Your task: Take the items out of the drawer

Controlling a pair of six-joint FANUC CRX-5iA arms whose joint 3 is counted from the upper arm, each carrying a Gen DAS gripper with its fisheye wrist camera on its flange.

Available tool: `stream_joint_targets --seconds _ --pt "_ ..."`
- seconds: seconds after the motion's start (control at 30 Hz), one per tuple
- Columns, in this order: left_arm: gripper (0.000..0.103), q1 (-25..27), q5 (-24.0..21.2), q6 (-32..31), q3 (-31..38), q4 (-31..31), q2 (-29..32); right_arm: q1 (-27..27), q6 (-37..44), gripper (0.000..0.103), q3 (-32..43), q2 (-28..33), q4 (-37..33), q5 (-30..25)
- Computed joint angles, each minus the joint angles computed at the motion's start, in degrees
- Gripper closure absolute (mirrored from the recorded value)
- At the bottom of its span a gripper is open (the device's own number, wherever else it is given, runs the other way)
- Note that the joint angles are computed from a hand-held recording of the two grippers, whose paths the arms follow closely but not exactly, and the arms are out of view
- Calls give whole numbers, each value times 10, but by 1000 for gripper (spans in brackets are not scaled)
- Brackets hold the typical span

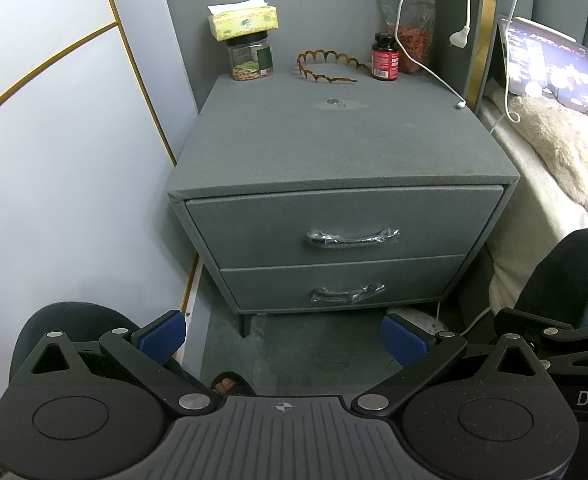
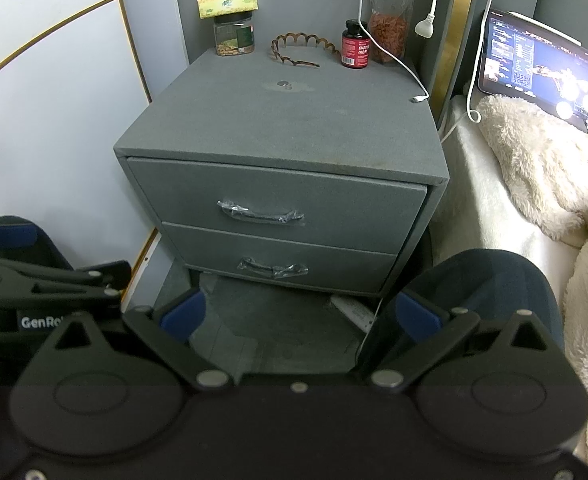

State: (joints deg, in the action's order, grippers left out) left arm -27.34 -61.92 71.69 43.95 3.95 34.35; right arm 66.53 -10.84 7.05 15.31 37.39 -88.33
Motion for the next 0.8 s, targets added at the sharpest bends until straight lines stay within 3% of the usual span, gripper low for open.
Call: stream_joint_targets --seconds 0.8 --pt "0 2 -3 -3 7 4 4 0 1 0 -3 -1 3 0"
